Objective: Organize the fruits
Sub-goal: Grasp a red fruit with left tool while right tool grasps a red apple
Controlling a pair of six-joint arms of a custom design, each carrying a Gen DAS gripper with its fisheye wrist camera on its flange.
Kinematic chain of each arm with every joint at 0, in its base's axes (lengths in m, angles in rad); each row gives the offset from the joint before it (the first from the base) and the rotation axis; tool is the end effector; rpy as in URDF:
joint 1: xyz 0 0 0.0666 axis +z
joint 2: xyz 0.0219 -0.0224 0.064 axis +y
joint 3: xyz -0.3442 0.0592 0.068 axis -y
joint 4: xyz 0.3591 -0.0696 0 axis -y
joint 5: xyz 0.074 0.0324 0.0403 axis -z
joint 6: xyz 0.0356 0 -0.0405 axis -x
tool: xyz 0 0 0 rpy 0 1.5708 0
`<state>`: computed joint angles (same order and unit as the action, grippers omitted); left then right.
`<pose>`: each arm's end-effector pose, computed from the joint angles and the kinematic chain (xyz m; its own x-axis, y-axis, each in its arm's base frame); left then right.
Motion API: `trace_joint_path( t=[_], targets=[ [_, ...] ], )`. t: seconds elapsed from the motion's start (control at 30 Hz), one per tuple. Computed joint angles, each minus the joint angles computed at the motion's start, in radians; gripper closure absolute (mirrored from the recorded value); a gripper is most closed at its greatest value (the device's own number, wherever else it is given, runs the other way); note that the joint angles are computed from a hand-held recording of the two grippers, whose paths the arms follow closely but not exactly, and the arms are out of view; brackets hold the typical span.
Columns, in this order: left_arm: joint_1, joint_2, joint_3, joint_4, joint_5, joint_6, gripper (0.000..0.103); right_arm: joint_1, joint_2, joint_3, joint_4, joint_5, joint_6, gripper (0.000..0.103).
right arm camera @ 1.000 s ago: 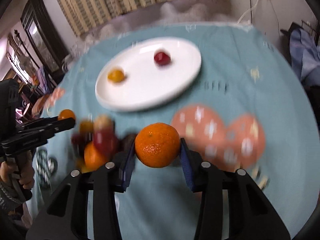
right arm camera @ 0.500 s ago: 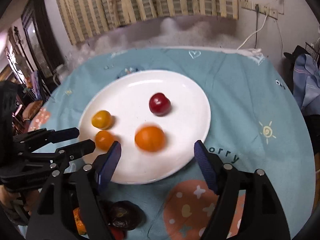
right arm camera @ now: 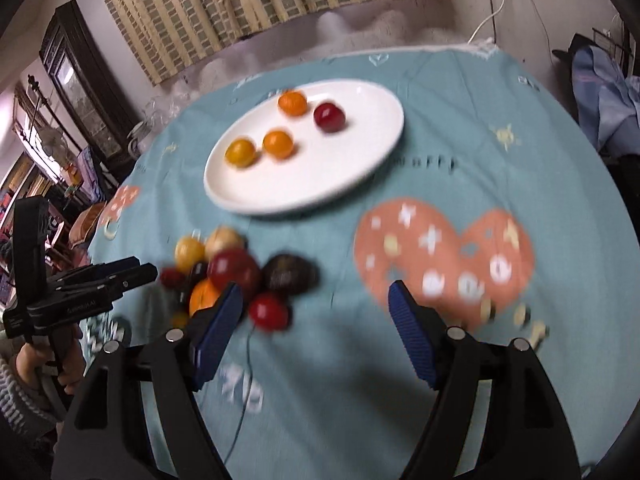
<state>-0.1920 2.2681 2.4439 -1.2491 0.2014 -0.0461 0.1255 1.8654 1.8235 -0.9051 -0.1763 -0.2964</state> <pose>0.6861 -0.1410 0.3178 -0.8488 0.2110 -0.4848 0.3201 0.9348 -0.1536 0.6037 0.0821 0.3366 -0.8359 0.1844 -0.5171 0.0201 0.9516 0.3068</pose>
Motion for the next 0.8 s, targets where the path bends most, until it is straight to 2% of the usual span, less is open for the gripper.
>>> trace_joint_path(
  t=[0.1,0.23,0.4,0.6,0.7,0.8],
  targets=[
    [-0.002,-0.029,-0.067,0.028,-0.009,-0.006,0.041,0.01,-0.026,-0.038,-0.014,-0.013,-0.001,0.027],
    [-0.01,-0.003,-0.041,0.018,-0.029,-0.021,0.04,0.018,-0.033,-0.037,-0.024,-0.014,0.005,0.027],
    [-0.01,0.048,0.042,-0.011,-0.026,-0.019,0.04,0.018,-0.035,-0.03,-0.023,-0.016,0.006,0.027],
    [-0.002,0.136,0.202,-0.1,0.004,-0.019,0.042,0.017,-0.027,-0.027,-0.037,-0.026,-0.002,0.027],
    [-0.004,0.161,0.244,-0.121,0.013,-0.024,0.047,0.019,-0.023,-0.022,-0.041,-0.027,0.003,0.027],
    [0.0,0.195,0.304,-0.156,0.056,-0.022,0.061,0.021,-0.018,-0.018,-0.042,-0.024,0.007,0.027]
  ],
)
